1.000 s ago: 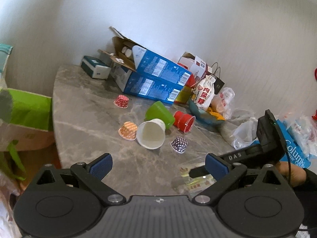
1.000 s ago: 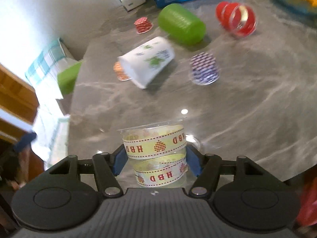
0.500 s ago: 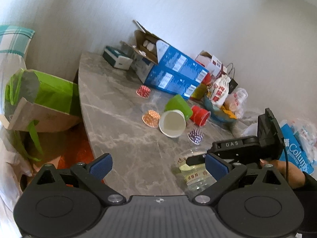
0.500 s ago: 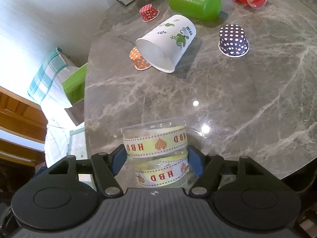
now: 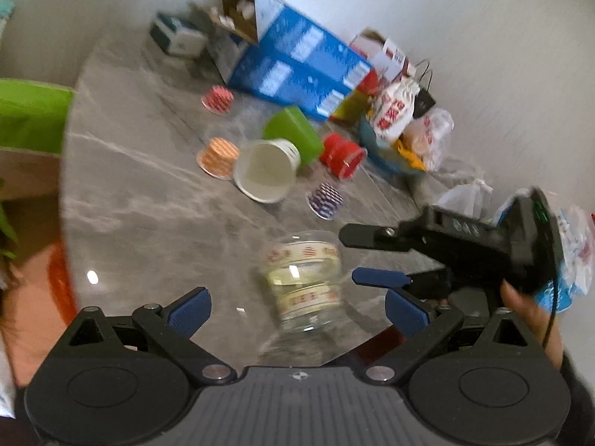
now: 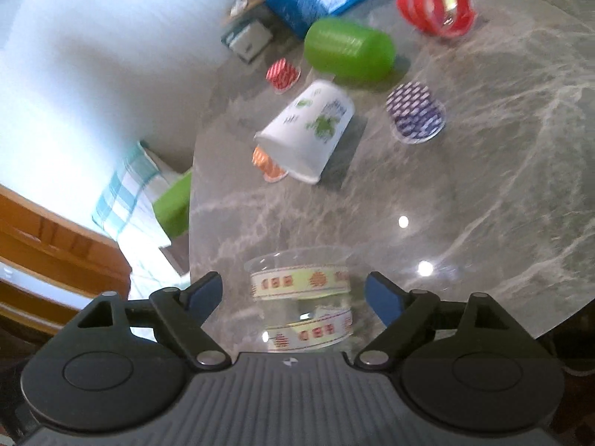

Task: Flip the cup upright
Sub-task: 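Pass the clear cup to the left gripper while the right gripper releases it, then rotate the left tool to turn the clear cup upright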

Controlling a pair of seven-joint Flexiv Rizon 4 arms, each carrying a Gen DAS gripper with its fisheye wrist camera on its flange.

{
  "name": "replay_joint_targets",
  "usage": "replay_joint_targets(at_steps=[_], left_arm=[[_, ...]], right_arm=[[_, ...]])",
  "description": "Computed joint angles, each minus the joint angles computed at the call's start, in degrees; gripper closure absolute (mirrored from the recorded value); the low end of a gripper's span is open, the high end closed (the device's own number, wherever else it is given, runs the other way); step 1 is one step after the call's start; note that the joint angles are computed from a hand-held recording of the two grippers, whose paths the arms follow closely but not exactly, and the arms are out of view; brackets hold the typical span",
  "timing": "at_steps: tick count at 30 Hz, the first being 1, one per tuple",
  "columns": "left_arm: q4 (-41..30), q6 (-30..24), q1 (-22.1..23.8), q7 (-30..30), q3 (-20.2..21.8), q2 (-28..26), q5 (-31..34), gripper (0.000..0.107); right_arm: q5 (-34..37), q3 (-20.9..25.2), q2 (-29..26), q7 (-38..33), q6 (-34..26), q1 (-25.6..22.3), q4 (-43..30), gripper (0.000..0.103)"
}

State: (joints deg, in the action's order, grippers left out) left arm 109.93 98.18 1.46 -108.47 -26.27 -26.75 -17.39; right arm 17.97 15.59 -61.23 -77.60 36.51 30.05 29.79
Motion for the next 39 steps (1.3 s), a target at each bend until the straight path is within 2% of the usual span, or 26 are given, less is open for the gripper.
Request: replay_joint_targets(at_steps=[2, 4, 5, 7, 9, 12, 17, 25, 28, 31, 33, 34, 36, 38, 39], left_arm=[[-4.03, -4.73, -2.55, -1.03, 2.52, -1.61, -1.99, 0.006], [-8.11, -10.05, -5.76, -2.04, 6.18, -3.13, -4.18, 0.009], [-10.03, -12.15, -7.82, -2.94, 8.76, -3.79, -4.72, 0.012], [-15.63, -18.55, -13.37, -5.44, 16.31, -5.42, -3.09, 0.012], [-20.9, -26.62, -16.26, -7.98, 20.8, -7.01, -1.19, 0.013], [-25.95, -32.07, -17.96, -11.7, 23.3, -9.13, 0.85, 0.013], [-35.12, -42.85, -20.77, -17.9, 27.1, -12.17, 7.32, 0.015], [-42.88, -51.21, -22.16, -24.62, 28.98, -14.71, 14.87, 0.025], [-45.39, -54.15, -21.68, -24.65, 28.2, -15.95, 15.62, 0.039], [-46.48, -54.57, -21.9, -24.97, 28.27, -16.36, 17.0, 0.041], [-45.09, -51.16, -21.85, -23.68, 27.87, -15.7, 18.16, 0.041], [-43.3, -46.93, -21.82, -22.51, 27.59, -15.03, 18.98, 0.041], [-38.64, -34.67, -22.34, -20.01, 28.1, -13.4, 22.1, 0.041], [-34.78, -23.45, -24.42, -21.8, 31.66, -12.4, 25.43, 0.04], [-33.81, -20.67, -25.17, -22.41, 33.06, -12.28, 25.91, 0.04]], right_arm=[[0.42, -0.36, 2.19, -1.02, 4.43, -0.93, 4.78, 0.017], [0.38, -0.43, 4.35, -1.86, 8.73, -2.01, 9.49, 0.012], [0.37, -0.28, 5.37, -2.41, 10.95, -2.61, 11.83, 0.008], [0.68, 0.8, 6.71, -4.06, 14.76, -3.97, 15.35, 0.007], [1.68, 2.63, 7.7, -6.0, 17.34, -5.76, 18.02, 0.007], [3.9, 5.48, 8.27, -8.83, 19.87, -8.12, 20.15, 0.007], [7.65, 8.7, 7.63, -13.16, 19.76, -11.09, 20.39, 0.007], [10.79, 9.26, 8.11, -18.7, 17.25, -12.81, 20.48, 0.007], [12.15, 9.53, 8.09, -20.2, 16.97, -13.24, 20.43, 0.007], [13.06, 9.25, 8.2, -21.0, 17.01, -13.35, 20.67, 0.007], [13.73, 9.2, 8.6, -21.55, 17.84, -13.6, 21.54, 0.007], [14.04, 9.21, 8.82, -21.88, 18.48, -13.7, 22.02, 0.007], [14.83, 9.6, 9.67, -24.01, 21.46, -13.97, 23.86, 0.007], [14.83, 9.48, 10.86, -26.61, 26.55, -13.54, 26.46, 0.007], [14.43, 9.44, 11.55, -28.44, 29.97, -13.13, 28.14, 0.007]])
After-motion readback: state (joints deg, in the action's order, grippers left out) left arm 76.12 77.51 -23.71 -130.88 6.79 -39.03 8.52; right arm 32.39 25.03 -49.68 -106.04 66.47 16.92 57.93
